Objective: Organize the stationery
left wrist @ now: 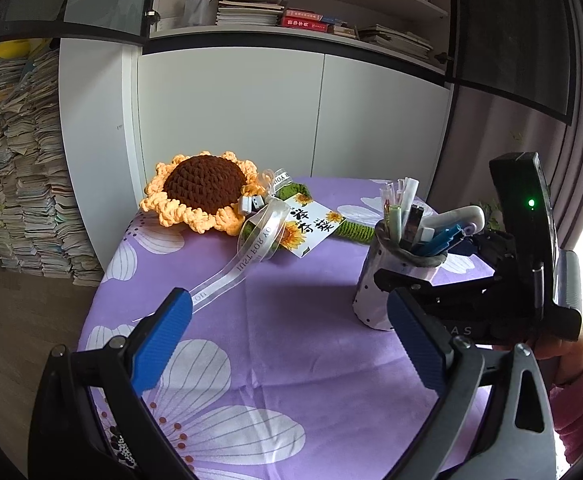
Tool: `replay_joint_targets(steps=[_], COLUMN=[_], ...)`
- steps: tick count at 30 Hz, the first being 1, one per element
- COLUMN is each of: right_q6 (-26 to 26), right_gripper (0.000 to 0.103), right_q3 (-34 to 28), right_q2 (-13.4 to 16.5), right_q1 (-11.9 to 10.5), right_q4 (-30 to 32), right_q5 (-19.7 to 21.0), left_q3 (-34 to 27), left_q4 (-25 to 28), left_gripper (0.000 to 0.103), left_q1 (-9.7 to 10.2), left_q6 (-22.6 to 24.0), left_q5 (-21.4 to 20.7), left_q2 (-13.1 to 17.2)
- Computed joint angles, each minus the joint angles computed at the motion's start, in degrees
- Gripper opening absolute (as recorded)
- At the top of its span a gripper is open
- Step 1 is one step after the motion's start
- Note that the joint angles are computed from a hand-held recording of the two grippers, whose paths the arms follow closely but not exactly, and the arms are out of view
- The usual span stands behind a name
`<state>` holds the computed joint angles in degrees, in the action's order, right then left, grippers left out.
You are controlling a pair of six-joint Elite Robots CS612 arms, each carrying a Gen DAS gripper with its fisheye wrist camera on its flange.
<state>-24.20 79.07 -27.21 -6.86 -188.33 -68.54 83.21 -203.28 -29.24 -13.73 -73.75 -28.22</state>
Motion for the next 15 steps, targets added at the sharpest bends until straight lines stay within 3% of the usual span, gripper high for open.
replay_joint_targets(steps=[9, 15], right_q6=[4.67, 8.02], right_gripper=[0.085, 0.085], right_q3=[5.98, 12.93], right_q2=[-2.18, -5.65], right_q1=[-2.51, -4.47], right_q4=[-4.27, -14.21], right_q5=[1.1, 4.28], left_q3=[1.07, 2.27], left_q4=[-2.46, -3.72], left_gripper=[0.102, 0.102], left_q1=[-0.99, -3.06], left_q6=[0.88, 4.73], left_q5=[1.68, 4.8], left_q2=[-0.87, -2.2])
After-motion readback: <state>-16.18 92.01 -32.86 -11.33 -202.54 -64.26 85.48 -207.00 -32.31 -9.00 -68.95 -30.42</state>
